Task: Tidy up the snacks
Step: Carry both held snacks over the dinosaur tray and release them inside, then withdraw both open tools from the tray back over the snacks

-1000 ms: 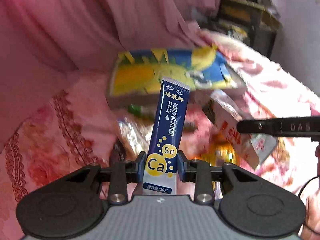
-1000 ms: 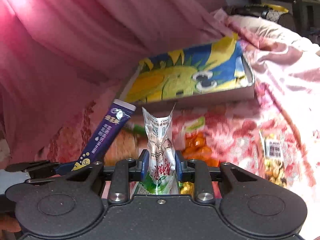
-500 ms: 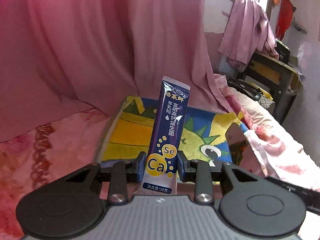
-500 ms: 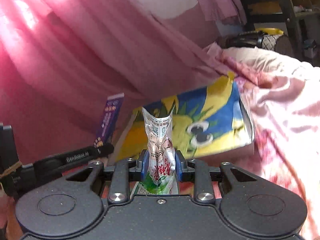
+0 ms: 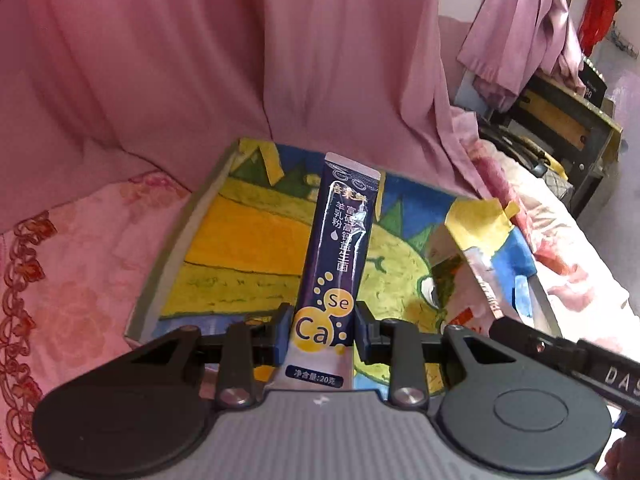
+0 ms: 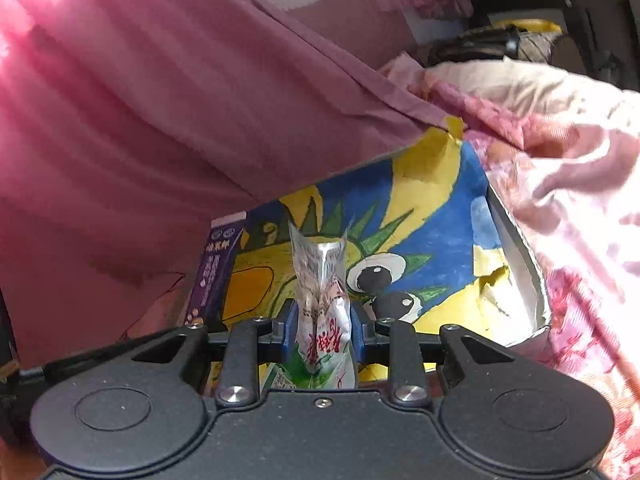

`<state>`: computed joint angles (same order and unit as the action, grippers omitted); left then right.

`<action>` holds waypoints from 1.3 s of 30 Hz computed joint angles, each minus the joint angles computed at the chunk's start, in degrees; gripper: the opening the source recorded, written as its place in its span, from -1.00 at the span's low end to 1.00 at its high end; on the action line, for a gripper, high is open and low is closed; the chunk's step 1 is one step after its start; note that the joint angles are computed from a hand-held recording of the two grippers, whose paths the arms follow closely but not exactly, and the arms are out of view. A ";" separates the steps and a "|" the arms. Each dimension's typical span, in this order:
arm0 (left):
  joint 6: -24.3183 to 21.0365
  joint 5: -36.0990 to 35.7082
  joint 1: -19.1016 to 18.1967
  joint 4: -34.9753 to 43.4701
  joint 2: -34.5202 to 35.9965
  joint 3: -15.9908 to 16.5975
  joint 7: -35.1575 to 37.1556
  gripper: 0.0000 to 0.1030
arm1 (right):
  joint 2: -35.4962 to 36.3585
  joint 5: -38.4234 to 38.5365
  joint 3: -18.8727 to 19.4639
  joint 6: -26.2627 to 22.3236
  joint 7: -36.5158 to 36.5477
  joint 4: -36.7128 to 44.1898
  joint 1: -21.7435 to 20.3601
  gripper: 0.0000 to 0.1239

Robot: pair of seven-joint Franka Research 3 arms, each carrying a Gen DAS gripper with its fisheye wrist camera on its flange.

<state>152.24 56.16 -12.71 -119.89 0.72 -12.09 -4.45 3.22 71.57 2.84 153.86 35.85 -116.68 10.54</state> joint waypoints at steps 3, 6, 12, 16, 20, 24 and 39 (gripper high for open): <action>0.29 -0.77 -0.07 -0.13 0.36 0.03 1.19 -0.32 | 0.73 -0.14 0.13 0.52 0.38 0.81 0.05 -0.52; 0.38 -1.77 -0.14 0.06 0.67 0.06 2.47 -0.32 | 1.36 0.48 0.31 0.74 0.06 1.29 -0.11 -0.50; 0.52 -3.96 -0.29 0.18 1.14 0.24 4.72 -0.29 | 2.70 2.11 0.94 1.99 -3.16 2.42 -0.27 -0.38; -0.03 -4.04 -0.50 0.13 0.94 0.20 4.61 -0.13 | 2.59 1.46 1.08 2.40 -3.67 2.17 -0.33 -0.13; -1.40 -4.09 -0.83 -0.40 -0.28 -0.17 4.07 0.13 | 1.37 2.42 1.25 4.85 -6.50 1.00 -0.04 0.02; -3.37 -2.93 -0.90 -1.99 -3.07 -1.06 1.48 0.46 | -1.01 4.84 0.95 6.90 -10.99 -0.84 0.37 0.23; -18.08 7.22 -2.70 -6.53 -15.52 -9.87 -5.76 0.99 | -19.67 21.10 -3.48 9.43 -37.97 -13.76 3.09 0.65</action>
